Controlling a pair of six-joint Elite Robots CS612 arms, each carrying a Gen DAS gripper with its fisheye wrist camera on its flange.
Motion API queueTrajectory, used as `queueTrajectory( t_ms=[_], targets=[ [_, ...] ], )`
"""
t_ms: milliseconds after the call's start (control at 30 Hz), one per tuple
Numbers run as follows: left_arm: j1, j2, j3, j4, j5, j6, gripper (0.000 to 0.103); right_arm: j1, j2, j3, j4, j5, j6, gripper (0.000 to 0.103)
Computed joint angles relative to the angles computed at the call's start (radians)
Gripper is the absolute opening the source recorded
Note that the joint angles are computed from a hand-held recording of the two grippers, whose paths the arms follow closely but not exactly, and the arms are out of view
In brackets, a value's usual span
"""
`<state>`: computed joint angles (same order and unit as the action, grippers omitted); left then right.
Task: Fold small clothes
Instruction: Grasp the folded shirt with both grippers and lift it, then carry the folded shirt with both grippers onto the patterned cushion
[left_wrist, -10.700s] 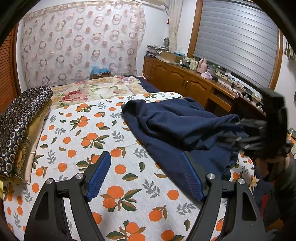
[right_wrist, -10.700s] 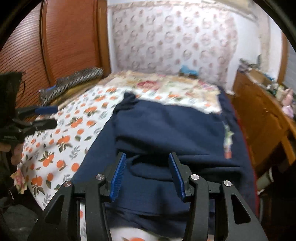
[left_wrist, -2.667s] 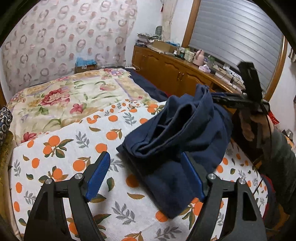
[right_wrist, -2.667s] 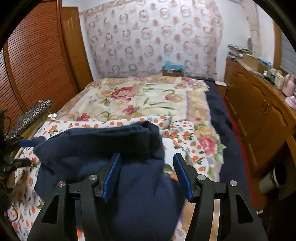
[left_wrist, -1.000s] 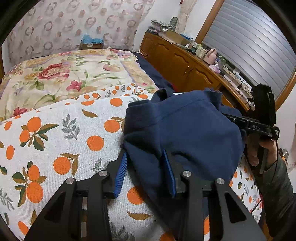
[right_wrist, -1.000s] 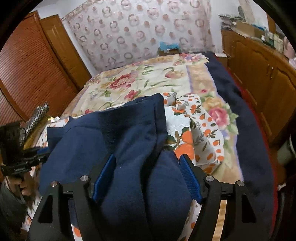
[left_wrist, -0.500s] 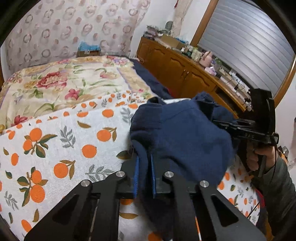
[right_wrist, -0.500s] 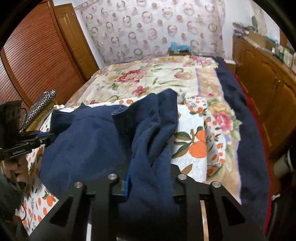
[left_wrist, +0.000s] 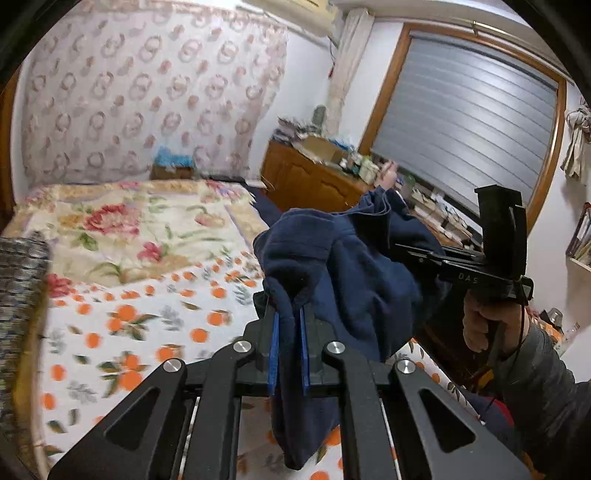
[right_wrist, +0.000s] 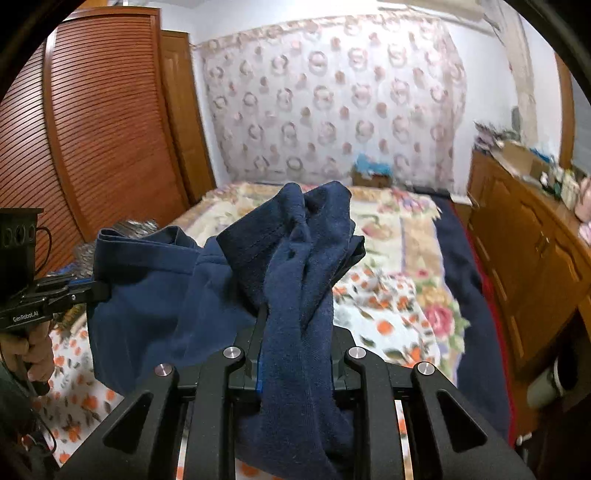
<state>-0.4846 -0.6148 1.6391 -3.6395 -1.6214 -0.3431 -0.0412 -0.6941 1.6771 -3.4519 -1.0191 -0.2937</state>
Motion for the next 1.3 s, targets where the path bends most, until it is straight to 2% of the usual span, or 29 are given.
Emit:
queueTrajectory(
  t_ms=[233, 400, 567, 633, 700, 800, 900, 1033, 1133, 1167, 1200, 1233, 1267, 1300],
  targets=[
    [0.019, -0.074, 0.157, -0.143, 0.117, -0.004, 0.01, 0.059, 0.015, -0.04, -0.018, 0.086, -0.034, 0.023],
    [0.035, -0.113, 0.28, -0.27, 0.239, -0.052, 0.01, 0.106, 0.032, -0.107, 0.032, 0.158, -0.1, 0.023],
    [0.05, -0.114, 0.354, -0.38, 0.367, -0.108, 0.01, 0.173, 0.079, -0.258, 0.161, 0.195, -0.225, 0.022],
    [0.066, -0.1, 0.367, -0.421, 0.399, -0.138, 0.01, 0.199, 0.108, -0.336, 0.225, 0.194, -0.258, 0.023],
    [0.086, -0.09, 0.375, -0.424, 0.411, -0.177, 0.01, 0.223, 0.139, -0.413, 0.293, 0.194, -0.281, 0.022],
    [0.104, -0.067, 0.378, -0.4, 0.436, -0.225, 0.01, 0.258, 0.209, -0.571, 0.433, 0.168, -0.342, 0.022],
    [0.119, -0.04, 0.373, -0.379, 0.438, -0.272, 0.01, 0.29, 0.262, -0.676, 0.533, 0.111, -0.42, 0.022],
    [0.133, -0.014, 0.374, -0.376, 0.431, -0.318, 0.01, 0.321, 0.353, -0.84, 0.652, 0.047, -0.441, 0.022],
    [0.126, -0.011, 0.383, -0.349, 0.442, -0.34, 0.01, 0.328, 0.417, -0.964, 0.713, 0.037, -0.395, 0.024],
    [0.125, -0.01, 0.388, -0.341, 0.449, -0.346, 0.01, 0.33, 0.424, -0.979, 0.707, 0.02, -0.374, 0.025],
    [0.122, -0.012, 0.389, -0.331, 0.456, -0.347, 0.01, 0.331, 0.444, -1.018, 0.721, -0.003, -0.349, 0.032],
    [0.118, -0.016, 0.396, -0.327, 0.465, -0.347, 0.01, 0.34, 0.45, -1.033, 0.722, -0.031, -0.332, 0.032],
    [0.115, -0.016, 0.396, -0.323, 0.473, -0.343, 0.01, 0.345, 0.457, -1.038, 0.691, -0.065, -0.322, 0.032],
    [0.115, -0.021, 0.394, -0.317, 0.475, -0.342, 0.01, 0.35, 0.459, -1.035, 0.65, -0.086, -0.306, 0.038]
  ],
)
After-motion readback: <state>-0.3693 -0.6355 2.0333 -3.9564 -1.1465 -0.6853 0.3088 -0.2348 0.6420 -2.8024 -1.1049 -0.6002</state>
